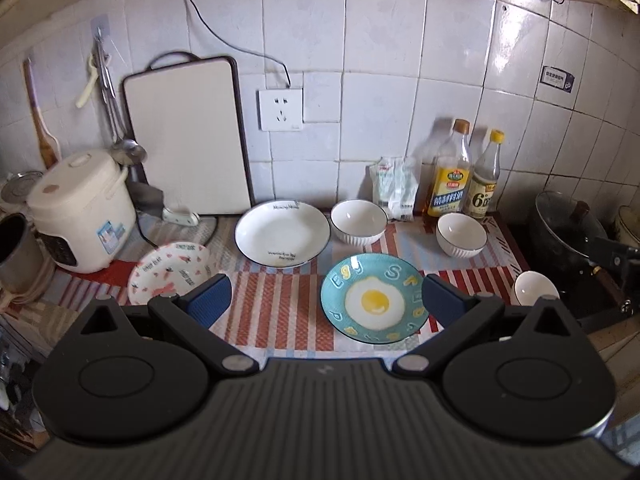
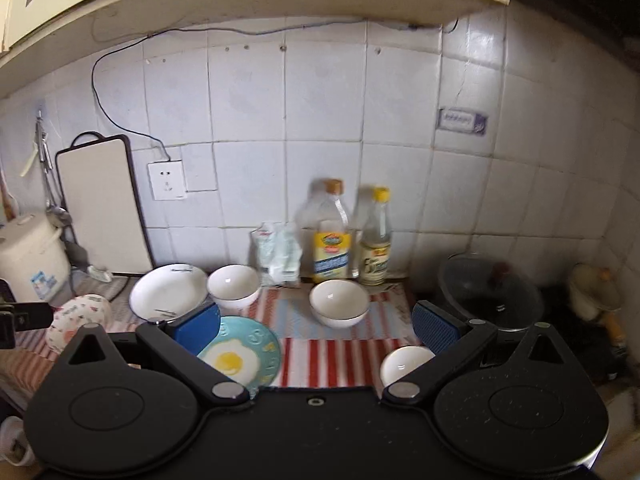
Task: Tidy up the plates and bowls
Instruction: 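Reach the right gripper to the blue egg-print plate rim and close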
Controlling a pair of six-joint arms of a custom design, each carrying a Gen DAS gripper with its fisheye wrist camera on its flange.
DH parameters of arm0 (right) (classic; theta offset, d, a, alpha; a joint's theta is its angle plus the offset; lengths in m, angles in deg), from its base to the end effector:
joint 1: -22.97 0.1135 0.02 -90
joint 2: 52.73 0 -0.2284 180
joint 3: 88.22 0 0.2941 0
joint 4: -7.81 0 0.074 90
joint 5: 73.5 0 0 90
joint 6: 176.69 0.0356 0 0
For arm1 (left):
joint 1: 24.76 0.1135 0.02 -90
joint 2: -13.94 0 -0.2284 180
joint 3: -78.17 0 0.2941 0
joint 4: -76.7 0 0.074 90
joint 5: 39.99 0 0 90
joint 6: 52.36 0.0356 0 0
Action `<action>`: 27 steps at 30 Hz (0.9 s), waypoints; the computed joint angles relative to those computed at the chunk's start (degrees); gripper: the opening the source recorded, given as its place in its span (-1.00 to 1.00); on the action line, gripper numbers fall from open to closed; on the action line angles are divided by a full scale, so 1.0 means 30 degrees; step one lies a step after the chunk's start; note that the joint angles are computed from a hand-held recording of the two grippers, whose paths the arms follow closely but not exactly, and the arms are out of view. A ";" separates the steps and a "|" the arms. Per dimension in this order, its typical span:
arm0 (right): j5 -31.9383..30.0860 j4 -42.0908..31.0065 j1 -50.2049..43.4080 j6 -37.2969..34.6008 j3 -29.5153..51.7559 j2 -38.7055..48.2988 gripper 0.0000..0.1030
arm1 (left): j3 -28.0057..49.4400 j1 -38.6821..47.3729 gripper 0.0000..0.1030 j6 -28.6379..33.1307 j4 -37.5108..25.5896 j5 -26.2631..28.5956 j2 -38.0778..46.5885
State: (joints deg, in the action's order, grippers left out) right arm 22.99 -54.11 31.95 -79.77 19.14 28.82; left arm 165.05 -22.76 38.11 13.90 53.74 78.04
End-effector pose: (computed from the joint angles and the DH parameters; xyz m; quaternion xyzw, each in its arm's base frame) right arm 0.3360 0.0490 0.4030 0.0096 0.8903 0.0126 0.4550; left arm 0.2752 0.0073 0.3624 0.0017 0.9060 -0.0204 0.4228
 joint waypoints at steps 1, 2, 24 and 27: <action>-0.1034 -0.0263 -0.0375 0.0171 0.0364 0.0483 1.00 | 0.0449 0.0376 0.99 0.0116 -0.0327 0.0828 0.0608; -0.2040 -0.0620 -0.0708 0.0163 0.0793 0.1027 0.98 | 0.0597 0.0795 0.99 0.0208 -0.0280 0.1741 0.0988; -0.6496 0.5415 -0.0950 0.0836 0.1543 1.2043 0.28 | 0.3377 0.1305 0.08 0.1864 0.9433 0.3321 1.6280; -0.6265 0.5367 -0.0928 0.1133 0.2685 1.3855 0.14 | 0.4837 0.1201 -0.03 0.1963 0.9809 0.3723 1.8341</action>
